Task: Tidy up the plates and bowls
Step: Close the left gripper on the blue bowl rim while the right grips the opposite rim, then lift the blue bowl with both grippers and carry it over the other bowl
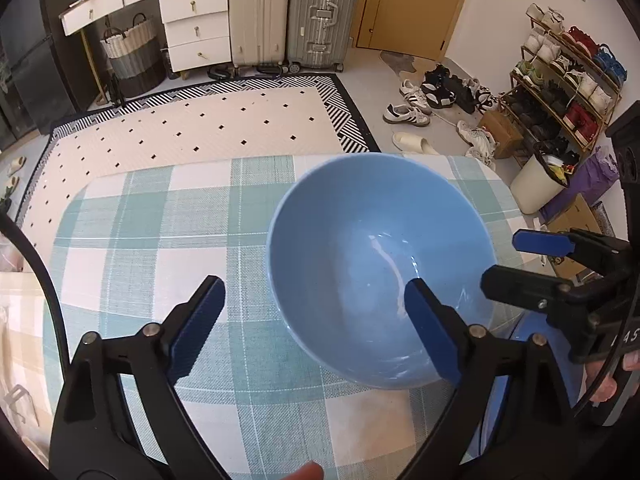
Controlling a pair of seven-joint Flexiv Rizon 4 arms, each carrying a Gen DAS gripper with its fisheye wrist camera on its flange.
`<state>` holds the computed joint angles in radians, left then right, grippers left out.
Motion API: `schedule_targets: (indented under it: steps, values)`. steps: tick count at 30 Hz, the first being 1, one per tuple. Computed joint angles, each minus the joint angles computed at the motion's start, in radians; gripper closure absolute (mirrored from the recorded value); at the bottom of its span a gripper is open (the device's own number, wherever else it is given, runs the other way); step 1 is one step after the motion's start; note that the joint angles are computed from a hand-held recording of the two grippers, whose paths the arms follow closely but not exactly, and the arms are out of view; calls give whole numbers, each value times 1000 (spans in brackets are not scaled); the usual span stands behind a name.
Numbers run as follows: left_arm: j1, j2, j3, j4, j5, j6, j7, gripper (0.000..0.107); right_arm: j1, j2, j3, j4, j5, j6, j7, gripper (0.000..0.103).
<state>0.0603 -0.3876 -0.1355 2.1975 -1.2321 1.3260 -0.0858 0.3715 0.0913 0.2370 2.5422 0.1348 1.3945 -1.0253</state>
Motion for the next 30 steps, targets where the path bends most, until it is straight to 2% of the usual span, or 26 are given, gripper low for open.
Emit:
schedule_targets:
  steps: [2,4,8,10,13,16,18,22,25,30]
  values:
    - [2,-18,-1,-10,5,4,1,21,4,-17,-2,-9,5,3,-5,13]
    - [5,-36,1,-21,30,3,-16,33,9,-32,-2,-22,26,-2,-24,19]
    - [29,-70,-3,-40,100,-20,-66,38,-1,-59,4,-29,-10,3,-6,22]
    - [42,-85,-14,-46,118,-14,-78,44,-9,-72,6,-24,-63,10,34,30]
    - [61,-102,-30,-51,143,-11,-91,54,-11,-88,9,-35,-60,-12,30,42]
    - [75,-113,-35,-55,188,-20,-113,62,-16,-99,12,-37,-60,-12,32,48]
    - [88,-120,-43,-57,209,-27,-120,68,-21,-101,5,-23,-131,1,82,49]
    - [109,-137,-68,-63,228,3,-128,76,-21,-103,16,-29,-122,-10,77,61]
    - [129,-146,-94,-60,227,39,-118,87,-23,-103,9,-22,-185,-17,123,63]
    - [157,-160,-118,-66,255,66,-136,91,-28,-103,5,-15,-235,-25,159,72]
